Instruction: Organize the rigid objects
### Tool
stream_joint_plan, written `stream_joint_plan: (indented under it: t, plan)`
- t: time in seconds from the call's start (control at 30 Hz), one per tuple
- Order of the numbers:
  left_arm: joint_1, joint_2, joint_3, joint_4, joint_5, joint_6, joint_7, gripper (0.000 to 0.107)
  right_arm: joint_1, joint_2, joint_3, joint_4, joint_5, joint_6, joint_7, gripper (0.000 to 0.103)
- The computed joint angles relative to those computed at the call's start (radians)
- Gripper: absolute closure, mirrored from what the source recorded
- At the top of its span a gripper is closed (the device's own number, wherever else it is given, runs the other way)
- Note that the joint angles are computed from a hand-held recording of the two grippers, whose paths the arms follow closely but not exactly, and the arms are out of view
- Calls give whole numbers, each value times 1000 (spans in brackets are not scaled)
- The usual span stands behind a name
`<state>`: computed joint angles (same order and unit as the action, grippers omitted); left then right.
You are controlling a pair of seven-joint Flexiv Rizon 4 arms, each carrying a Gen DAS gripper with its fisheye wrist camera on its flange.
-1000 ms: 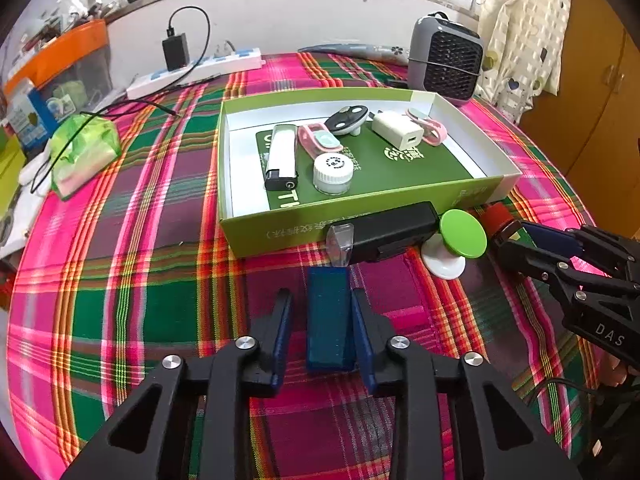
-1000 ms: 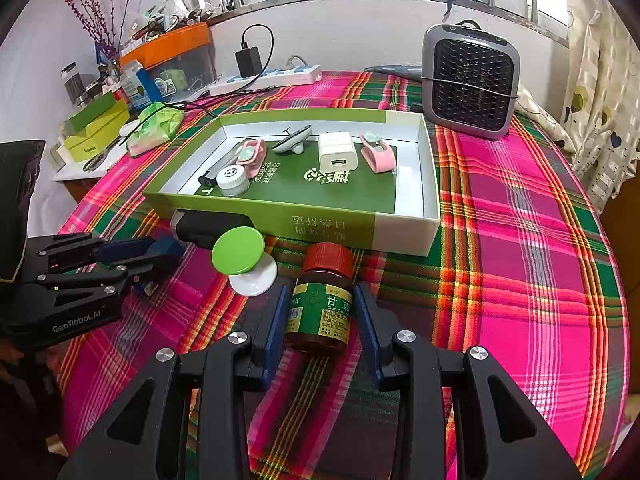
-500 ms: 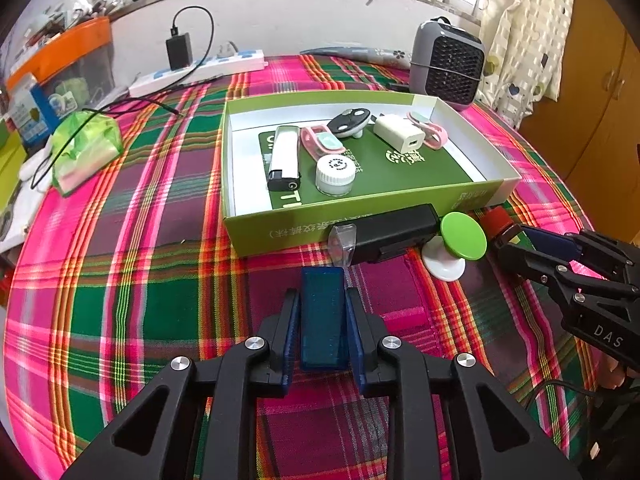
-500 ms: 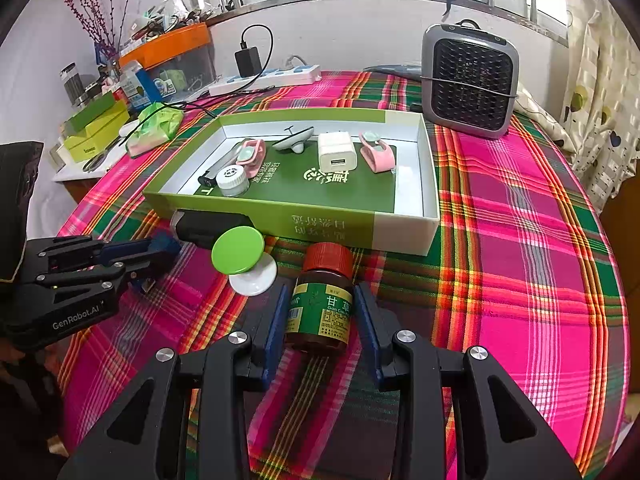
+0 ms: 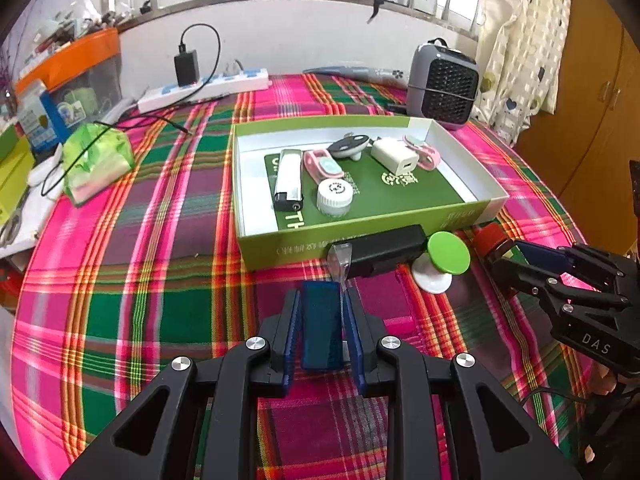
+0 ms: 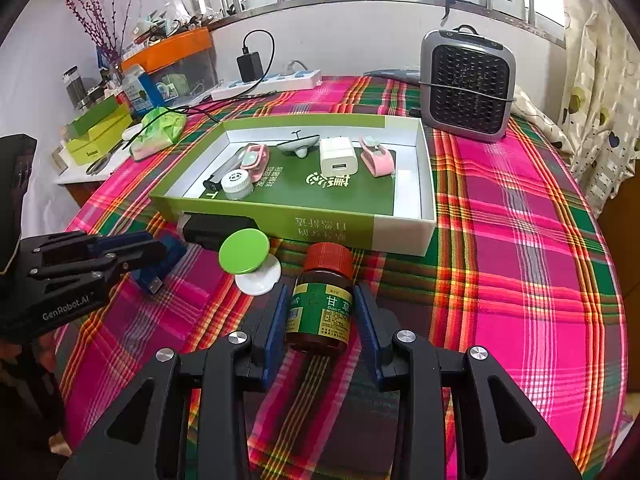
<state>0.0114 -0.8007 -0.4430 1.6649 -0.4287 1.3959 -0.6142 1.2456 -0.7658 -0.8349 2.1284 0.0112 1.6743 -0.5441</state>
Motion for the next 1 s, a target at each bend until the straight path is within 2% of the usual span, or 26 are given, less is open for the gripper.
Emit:
stream_joint_plan:
  t: [0.2, 0.43, 0.53, 0.6, 0.63, 0.7, 0.9, 1.0]
  plan:
    - [-6, 0, 18, -1, 6, -9, -8, 88, 7, 1, -6, 4, 2, -2, 2, 68]
    - [11, 2, 2, 6, 3, 2, 2, 88, 24, -2, -23, 11, 9, -1, 4, 68]
    - [22, 2, -6, 0, -3, -36, 12, 88, 16, 4, -13, 11, 8, 4, -2, 68]
    - [3, 0, 18, -14, -5, -57, 5, 85, 8, 6, -4, 9, 10, 4, -2, 68]
    - [-10, -2, 34, -21, -2, -60, 1, 76, 3, 7, 2, 8, 10, -2, 0, 68]
    - [-31, -7, 57, -38, 3, -75, -5, 70, -6, 10, 11, 8, 8, -2, 4, 68]
    - [-106, -29, 149, -99, 38, -114, -58, 70, -9, 9, 11, 8, 4, 2, 7, 68]
    - [-112, -28, 157, -100, 54, -107, -63, 70, -20, 13, 22, 6, 1, 0, 7, 68]
